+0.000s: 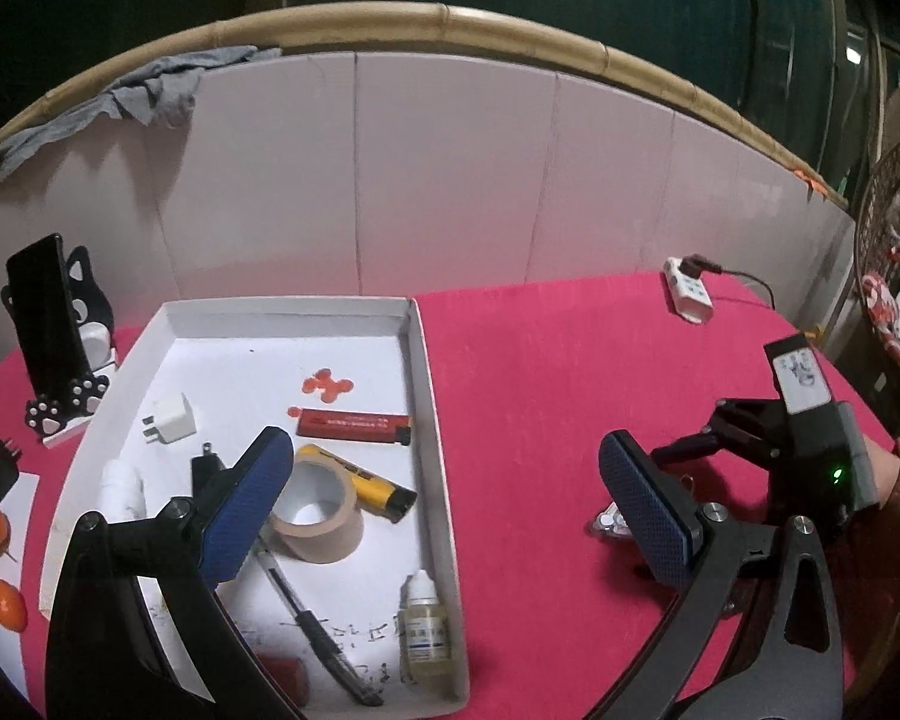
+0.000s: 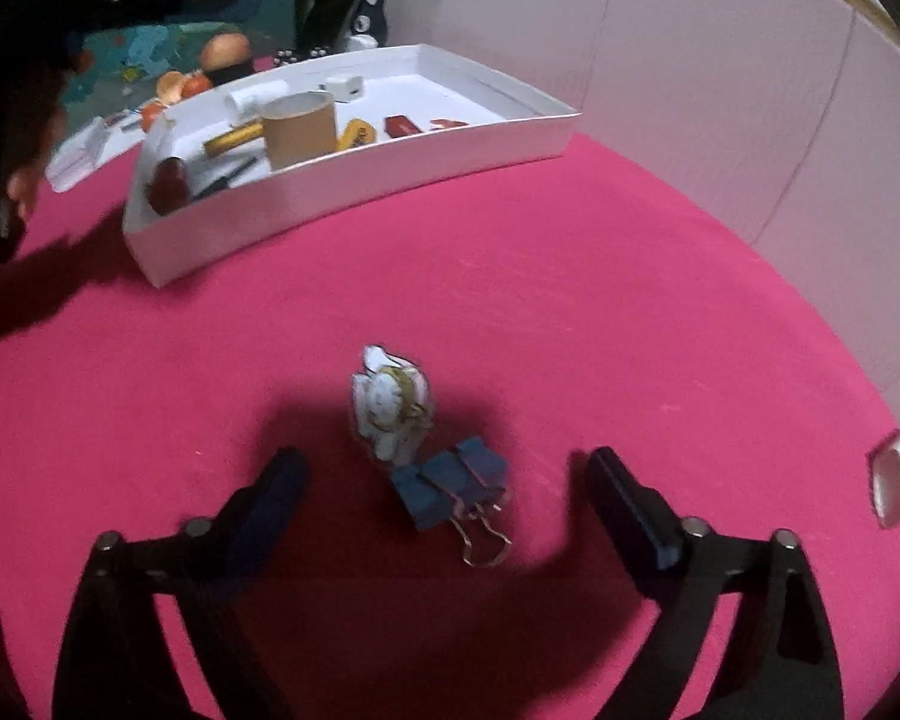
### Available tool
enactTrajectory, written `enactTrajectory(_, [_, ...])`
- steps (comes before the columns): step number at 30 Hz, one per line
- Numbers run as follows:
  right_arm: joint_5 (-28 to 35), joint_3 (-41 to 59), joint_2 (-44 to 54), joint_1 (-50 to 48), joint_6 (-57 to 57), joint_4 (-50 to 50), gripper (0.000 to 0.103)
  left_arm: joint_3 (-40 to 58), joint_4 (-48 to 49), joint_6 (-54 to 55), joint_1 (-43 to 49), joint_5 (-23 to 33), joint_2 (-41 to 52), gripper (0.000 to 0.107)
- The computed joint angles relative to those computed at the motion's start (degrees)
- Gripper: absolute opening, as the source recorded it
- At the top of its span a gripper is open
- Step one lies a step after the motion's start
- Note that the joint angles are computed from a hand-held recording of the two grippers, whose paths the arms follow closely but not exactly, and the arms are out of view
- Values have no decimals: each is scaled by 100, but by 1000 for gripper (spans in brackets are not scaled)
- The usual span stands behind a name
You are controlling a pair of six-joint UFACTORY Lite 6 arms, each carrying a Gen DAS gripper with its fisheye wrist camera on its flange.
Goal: Organize rigid objects
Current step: 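Grasp the blue binder clip with the right gripper while the left grasps the cartoon badge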
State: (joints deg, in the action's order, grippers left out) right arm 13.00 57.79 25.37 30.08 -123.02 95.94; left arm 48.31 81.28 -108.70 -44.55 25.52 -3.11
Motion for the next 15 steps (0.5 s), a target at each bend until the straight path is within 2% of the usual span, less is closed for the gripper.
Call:
enactTrajectory(1, [68, 31, 8, -48, 329, -340, 81, 71, -2, 13, -4, -50, 99, 103])
enactTrajectory(3, [149, -95, -93, -74, 268, -304, 72, 210, -34, 85, -16, -159, 276, 103])
enactTrajectory(7, [336, -715, -572, -248, -473, 417, 35, 640, -340, 601, -82, -364, 734, 103])
enactTrajectory(15, [533, -2114, -1536, -300, -2540, 3082, 35, 1128, -898, 1159, -135, -586, 1236, 103])
